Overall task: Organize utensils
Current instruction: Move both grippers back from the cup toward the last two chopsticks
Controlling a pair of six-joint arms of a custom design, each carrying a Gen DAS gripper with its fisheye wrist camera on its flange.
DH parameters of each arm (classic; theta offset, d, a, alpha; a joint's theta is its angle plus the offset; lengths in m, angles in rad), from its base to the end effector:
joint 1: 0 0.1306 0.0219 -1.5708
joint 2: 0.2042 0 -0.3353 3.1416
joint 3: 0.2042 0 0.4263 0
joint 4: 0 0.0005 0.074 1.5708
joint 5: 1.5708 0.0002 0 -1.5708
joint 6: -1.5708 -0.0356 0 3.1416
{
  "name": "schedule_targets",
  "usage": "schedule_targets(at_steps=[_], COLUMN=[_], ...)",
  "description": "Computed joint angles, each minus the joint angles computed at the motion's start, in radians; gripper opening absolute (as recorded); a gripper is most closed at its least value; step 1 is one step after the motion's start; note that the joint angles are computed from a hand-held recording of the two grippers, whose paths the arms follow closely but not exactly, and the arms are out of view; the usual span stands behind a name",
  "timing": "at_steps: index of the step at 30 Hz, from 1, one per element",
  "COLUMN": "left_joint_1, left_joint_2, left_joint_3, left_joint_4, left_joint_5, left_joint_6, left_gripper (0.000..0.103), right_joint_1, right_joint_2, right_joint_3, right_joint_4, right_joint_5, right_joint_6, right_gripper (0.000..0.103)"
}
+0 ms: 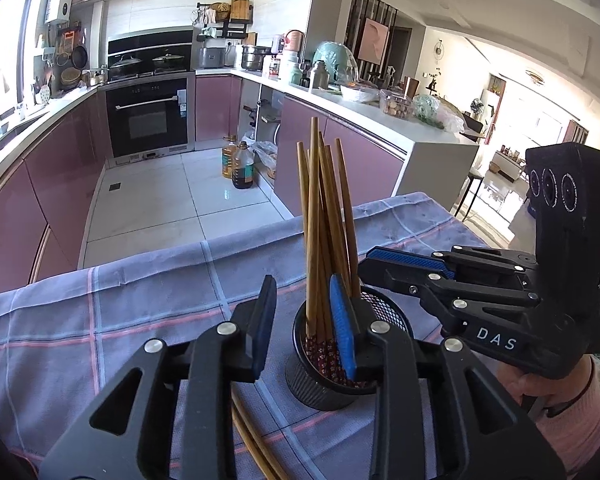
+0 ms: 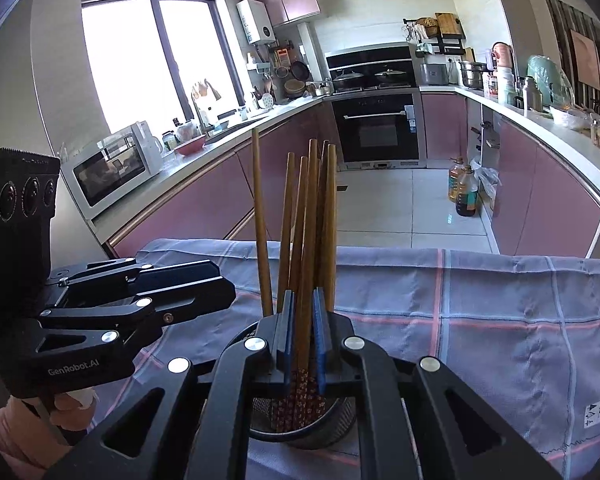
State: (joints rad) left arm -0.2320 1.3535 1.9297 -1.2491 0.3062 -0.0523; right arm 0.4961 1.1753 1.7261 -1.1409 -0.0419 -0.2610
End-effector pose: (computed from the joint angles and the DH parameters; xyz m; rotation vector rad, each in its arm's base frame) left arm 0.4444 -0.1165 0.6307 0.4815 2.1908 -0.4405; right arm 0.3622 0.1971 0.6218 -0.2824 2.1818 0.4768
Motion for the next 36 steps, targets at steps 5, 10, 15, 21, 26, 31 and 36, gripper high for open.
schedule_targets(at_steps=[5,10,15,21,26,31,36], left_joint_1=[0.019,0.040,0.075,0.146,0.182,0.183,0.192], left_joint_2=[-0.048,-0.123,-0.234,-0.336,-0.395,-0.422,-0.431], left_joint_3=[-0.057,-0.140,-0.263,-0.392,-0.488,-0.543,-0.581], left_joint_4=[0.033,0.083,0.157,0.170,0.146,0.141,0.117], left_joint_5=[-0.015,-0.051,-0.125,-0.145,-0.156,-0.196,-0.182], left_joint_6=[0.004,0.018,0.025,0.018,0.004,0.004,0.014], left_gripper=[0.043,0.064,0.080,0.092,0.095,0.095,0.095], right_joint_1=[0.016,0.048,0.098,0.175,0.211,0.245,0.261], right_joint_2=[-0.021,-0.062,-0.109,-0.120,-0.086,-0.053,-0.040], right_joint_3=[-0.013,-0.037,-0.065,-0.116,-0.177,-0.201,-0.203], right_joint_4=[0.008,0.023,0.022,-0.018,-0.059,-0.078,-0.088], right_joint_5=[0.031,0.032,-0.006,-0.013,-0.038,-0.019,-0.009], right_joint_6=[0.006,0.026,0.055,0.056,0.002,-0.030,-0.049], right_gripper=[0.027,0.032,0.040,0.046,0.046,0.043,0.038])
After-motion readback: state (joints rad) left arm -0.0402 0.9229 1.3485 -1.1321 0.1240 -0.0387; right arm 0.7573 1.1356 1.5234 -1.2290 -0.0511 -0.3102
